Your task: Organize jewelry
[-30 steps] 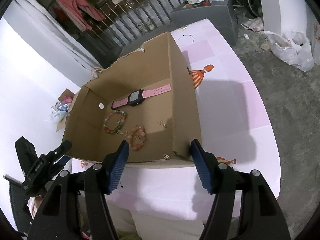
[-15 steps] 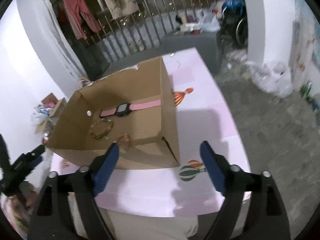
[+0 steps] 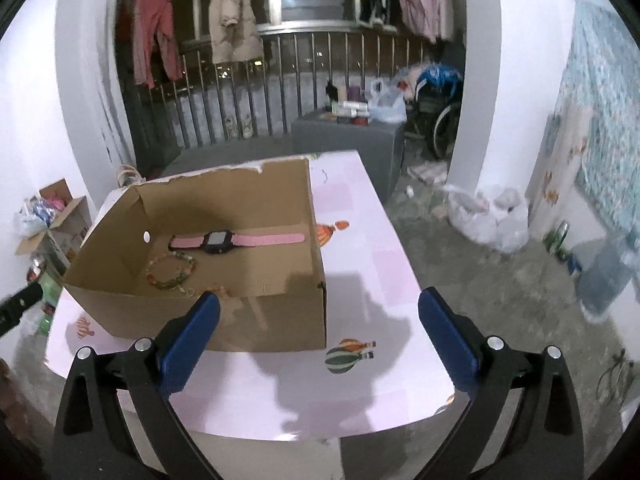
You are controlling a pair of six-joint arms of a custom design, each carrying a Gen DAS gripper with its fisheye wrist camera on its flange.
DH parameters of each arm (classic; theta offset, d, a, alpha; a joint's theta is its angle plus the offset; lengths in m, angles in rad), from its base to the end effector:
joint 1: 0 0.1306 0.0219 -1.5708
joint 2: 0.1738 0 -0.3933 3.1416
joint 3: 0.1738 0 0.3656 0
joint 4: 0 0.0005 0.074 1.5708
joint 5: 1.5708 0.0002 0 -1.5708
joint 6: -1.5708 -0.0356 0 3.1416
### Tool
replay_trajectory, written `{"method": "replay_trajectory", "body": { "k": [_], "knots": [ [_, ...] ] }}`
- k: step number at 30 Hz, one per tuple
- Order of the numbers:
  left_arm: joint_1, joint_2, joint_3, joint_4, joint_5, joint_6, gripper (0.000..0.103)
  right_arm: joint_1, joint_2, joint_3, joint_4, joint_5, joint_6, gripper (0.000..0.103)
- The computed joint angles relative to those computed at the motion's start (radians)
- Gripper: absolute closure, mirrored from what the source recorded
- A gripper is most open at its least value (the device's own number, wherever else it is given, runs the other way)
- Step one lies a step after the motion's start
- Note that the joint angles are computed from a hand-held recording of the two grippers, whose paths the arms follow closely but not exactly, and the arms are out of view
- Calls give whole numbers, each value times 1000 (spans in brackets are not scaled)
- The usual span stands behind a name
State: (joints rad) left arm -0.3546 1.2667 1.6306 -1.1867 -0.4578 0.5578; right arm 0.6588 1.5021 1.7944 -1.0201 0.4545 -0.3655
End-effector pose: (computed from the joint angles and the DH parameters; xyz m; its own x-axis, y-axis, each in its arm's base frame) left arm 0.3657 -0.1192 0.5729 -0.5989 -0.2846 -0.7486 -0.3388 0.9370 -0.0852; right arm 0.3991 0.2886 0.5564 -0.5952 -0.0547 -0.8017 -0.0836 0.9965 -0.0059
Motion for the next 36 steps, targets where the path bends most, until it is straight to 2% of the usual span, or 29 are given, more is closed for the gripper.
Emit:
{"method": "replay_trajectory", "body": {
  "k": [5, 8, 10, 14, 19, 22, 24, 27, 36],
  "knots": [
    [-36, 36, 57, -64, -67, -22, 8, 18, -14, -16, 31, 41, 28, 6],
    [-57, 40, 66, -64, -97, -50, 8, 27, -30, -36, 68, 61, 50, 6],
    [-67, 33, 60, -55, -114, -35, 8, 32, -40, -49, 92, 54, 58, 6],
    [-68, 37, 72, -79, -106, 3, 8, 45, -42, -53, 112, 60, 69, 6],
    [-60, 40, 80, -92, -93, 10, 8, 56, -38, -53, 122, 65, 92, 6],
    [-61, 60, 103, -132, -85, 11, 8, 52, -18, -25, 74, 47, 75, 6],
    [-55, 85, 130, -193, -74, 17, 8, 46, 8, 12, 9, 32, 50, 6],
    [-40, 101, 140, -235, -44, 33, 8, 36, 37, 51, -65, 3, 16, 6],
    [-21, 104, 125, -259, 2, 59, 8, 16, 65, 85, -158, -66, -54, 6]
  ]
}}
